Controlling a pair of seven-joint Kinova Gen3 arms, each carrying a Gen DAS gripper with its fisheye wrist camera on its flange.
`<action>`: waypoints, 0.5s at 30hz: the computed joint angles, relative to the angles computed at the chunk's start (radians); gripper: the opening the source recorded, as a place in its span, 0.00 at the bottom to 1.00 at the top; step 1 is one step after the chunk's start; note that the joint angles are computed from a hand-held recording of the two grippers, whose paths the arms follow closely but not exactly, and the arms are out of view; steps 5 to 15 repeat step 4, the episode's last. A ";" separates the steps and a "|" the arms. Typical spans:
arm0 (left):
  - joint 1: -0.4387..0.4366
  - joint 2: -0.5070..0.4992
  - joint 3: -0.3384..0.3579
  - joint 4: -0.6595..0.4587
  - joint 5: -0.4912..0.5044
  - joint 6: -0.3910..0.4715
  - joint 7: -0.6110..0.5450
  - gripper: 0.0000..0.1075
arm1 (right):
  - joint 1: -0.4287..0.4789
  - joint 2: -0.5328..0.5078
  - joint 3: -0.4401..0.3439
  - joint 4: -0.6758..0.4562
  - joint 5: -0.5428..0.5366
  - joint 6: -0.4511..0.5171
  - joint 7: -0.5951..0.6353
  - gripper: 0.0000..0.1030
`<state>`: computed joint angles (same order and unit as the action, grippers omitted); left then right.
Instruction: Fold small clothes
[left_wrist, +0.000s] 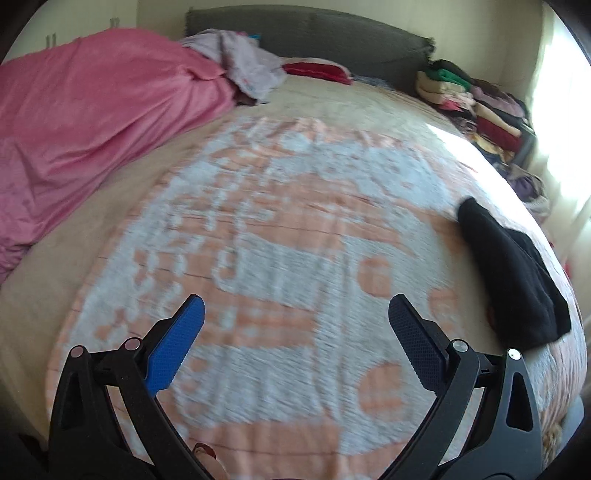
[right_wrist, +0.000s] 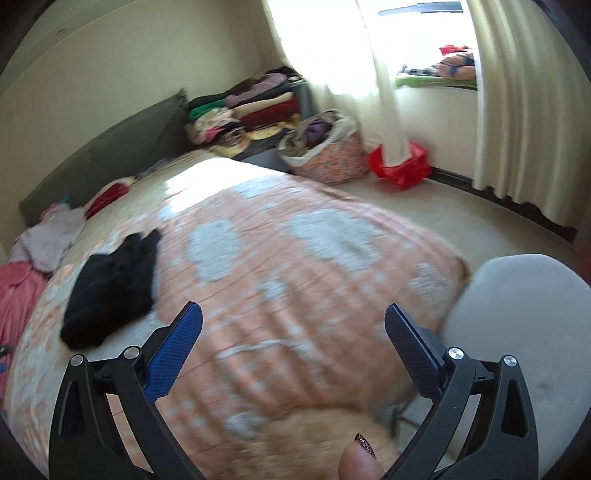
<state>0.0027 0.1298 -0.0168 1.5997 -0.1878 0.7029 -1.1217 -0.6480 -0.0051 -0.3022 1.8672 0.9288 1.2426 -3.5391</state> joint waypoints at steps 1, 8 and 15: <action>-0.032 0.011 -0.021 -0.023 0.012 0.014 -0.010 0.87 | 0.028 -0.024 0.027 0.031 -0.035 0.026 0.002 0.96; -0.125 0.080 -0.090 -0.128 -0.006 0.091 -0.020 0.87 | 0.134 -0.070 0.118 0.121 -0.124 0.042 0.013 0.96; -0.125 0.080 -0.090 -0.128 -0.006 0.091 -0.020 0.87 | 0.134 -0.070 0.118 0.121 -0.124 0.042 0.013 0.96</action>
